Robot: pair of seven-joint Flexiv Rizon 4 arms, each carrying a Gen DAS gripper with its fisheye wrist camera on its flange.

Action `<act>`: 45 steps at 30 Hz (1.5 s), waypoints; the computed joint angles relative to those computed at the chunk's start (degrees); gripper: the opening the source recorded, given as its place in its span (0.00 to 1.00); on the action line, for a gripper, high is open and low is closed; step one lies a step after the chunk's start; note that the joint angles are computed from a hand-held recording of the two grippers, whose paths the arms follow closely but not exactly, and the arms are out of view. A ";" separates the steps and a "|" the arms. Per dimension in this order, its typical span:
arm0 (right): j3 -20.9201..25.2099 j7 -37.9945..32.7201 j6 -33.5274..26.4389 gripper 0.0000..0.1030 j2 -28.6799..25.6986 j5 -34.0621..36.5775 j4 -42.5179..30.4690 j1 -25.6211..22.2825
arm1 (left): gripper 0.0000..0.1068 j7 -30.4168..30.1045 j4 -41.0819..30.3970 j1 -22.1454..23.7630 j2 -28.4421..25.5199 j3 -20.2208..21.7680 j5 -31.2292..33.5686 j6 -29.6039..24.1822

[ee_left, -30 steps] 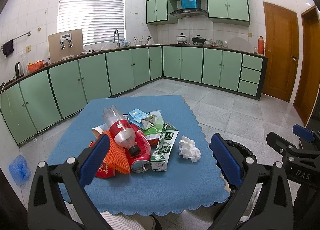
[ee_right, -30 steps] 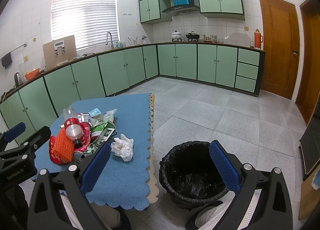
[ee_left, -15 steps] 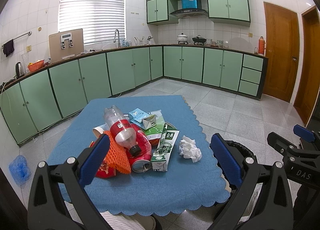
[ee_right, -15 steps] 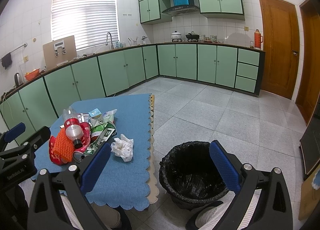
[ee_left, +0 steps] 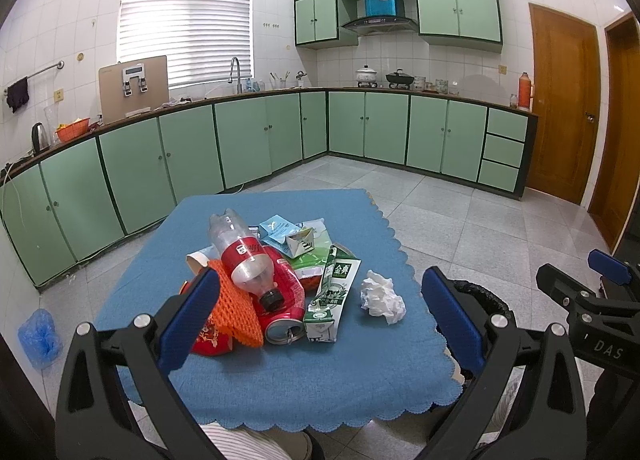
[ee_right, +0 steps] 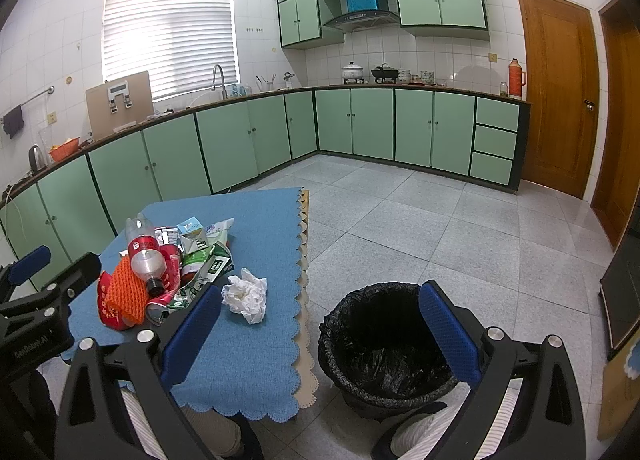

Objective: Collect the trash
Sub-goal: 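Grasp the white tissue with the right gripper while the left gripper grasps the green milk carton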

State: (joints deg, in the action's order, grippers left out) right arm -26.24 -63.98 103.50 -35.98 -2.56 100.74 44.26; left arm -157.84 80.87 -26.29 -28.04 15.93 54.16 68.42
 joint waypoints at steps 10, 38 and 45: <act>6.45 0.11 -1.62 0.87 -3.54 -4.50 -7.13 -5.65 | 0.92 -1.31 -1.09 1.80 -2.13 1.03 0.42 -1.87; 39.26 -13.75 -26.20 0.50 -30.61 -13.27 -46.78 -22.73 | 0.92 12.04 -1.84 5.88 -14.48 7.89 -19.79 11.13; 46.38 -24.39 -27.89 0.14 -30.87 -8.08 -47.34 -25.03 | 0.92 17.28 -1.54 5.30 -15.91 8.39 -25.17 13.33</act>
State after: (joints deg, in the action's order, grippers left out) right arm 20.14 -88.38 75.61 -66.85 -10.64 53.40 19.23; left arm -140.56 79.33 -20.99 -43.94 24.32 28.98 81.74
